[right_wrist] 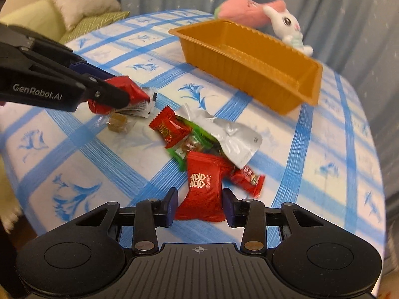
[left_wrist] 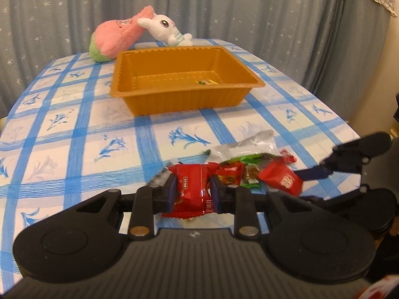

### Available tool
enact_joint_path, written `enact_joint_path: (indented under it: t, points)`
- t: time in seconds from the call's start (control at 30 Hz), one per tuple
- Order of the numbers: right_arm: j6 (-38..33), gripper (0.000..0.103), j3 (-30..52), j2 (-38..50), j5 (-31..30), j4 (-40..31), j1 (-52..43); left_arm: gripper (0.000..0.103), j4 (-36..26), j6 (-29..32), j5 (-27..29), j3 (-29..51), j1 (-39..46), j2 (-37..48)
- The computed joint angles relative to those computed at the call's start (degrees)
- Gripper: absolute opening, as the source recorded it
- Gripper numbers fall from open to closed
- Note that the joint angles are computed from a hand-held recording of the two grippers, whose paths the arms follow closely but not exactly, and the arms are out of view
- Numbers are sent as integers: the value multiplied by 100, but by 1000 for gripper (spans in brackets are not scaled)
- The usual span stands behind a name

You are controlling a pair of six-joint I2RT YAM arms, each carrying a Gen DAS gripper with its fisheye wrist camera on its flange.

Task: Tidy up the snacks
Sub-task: 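Grasp a red candy with the left gripper while the right gripper grasps a red square candy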

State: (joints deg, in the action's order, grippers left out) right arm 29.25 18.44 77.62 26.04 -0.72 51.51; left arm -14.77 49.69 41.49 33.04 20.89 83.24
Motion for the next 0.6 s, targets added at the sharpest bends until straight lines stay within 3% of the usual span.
enact_joint_path:
  t: [0.33, 0.43, 0.6]
  points:
    - [432, 40, -67, 123, -198, 505, -263, 25, 237, -533, -61, 415, 297, 352]
    - [652, 30, -65, 45, -269, 427, -289, 25, 256, -604, -91, 462, 304, 398]
    - [881, 28, -122, -242, -129, 268, -89, 25, 233, -528, -34, 380, 243, 292]
